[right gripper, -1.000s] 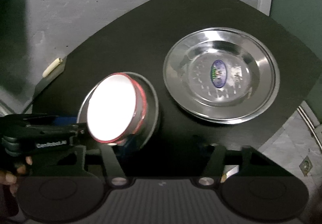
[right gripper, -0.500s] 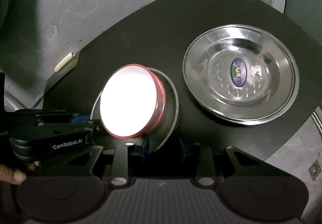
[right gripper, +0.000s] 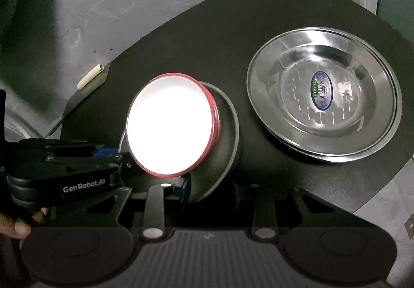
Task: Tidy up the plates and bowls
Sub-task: 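Lift the small steel bowl stack with both grippers toward the large steel bowl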
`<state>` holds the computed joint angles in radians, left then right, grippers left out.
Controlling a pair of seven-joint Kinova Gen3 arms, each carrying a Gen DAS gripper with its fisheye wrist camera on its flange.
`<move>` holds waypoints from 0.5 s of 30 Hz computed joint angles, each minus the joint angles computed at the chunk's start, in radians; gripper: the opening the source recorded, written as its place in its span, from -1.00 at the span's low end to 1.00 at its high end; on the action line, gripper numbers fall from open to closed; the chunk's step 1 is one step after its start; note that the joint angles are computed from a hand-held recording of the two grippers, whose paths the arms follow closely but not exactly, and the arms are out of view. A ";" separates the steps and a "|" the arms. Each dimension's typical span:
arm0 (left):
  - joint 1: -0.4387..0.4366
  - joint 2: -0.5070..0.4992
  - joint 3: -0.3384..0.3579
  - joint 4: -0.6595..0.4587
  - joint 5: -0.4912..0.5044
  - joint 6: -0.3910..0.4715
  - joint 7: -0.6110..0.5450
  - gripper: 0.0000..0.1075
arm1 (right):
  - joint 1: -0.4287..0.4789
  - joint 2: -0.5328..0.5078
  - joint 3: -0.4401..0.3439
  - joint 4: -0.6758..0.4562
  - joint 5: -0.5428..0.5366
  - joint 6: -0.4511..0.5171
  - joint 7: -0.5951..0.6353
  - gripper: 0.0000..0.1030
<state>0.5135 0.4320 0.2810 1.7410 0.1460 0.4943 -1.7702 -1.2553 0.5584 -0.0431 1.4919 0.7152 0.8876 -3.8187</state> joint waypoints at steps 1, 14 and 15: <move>-0.007 -0.001 0.005 0.002 0.005 0.000 -0.006 -0.65 | -0.002 -0.002 0.001 0.005 0.003 -0.004 -0.006 -0.35; -0.014 -0.008 0.005 0.018 0.031 -0.001 -0.016 -0.65 | -0.018 -0.029 -0.007 0.072 0.071 -0.057 -0.097 -0.37; -0.016 -0.008 0.007 0.018 0.031 0.000 -0.019 -0.65 | -0.020 -0.029 -0.007 0.072 0.073 -0.056 -0.099 -0.37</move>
<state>0.4974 0.4243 0.2880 1.7592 0.1765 0.4941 -1.7887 -1.2751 0.5291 -0.0504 1.5640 0.7883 0.8314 -3.9179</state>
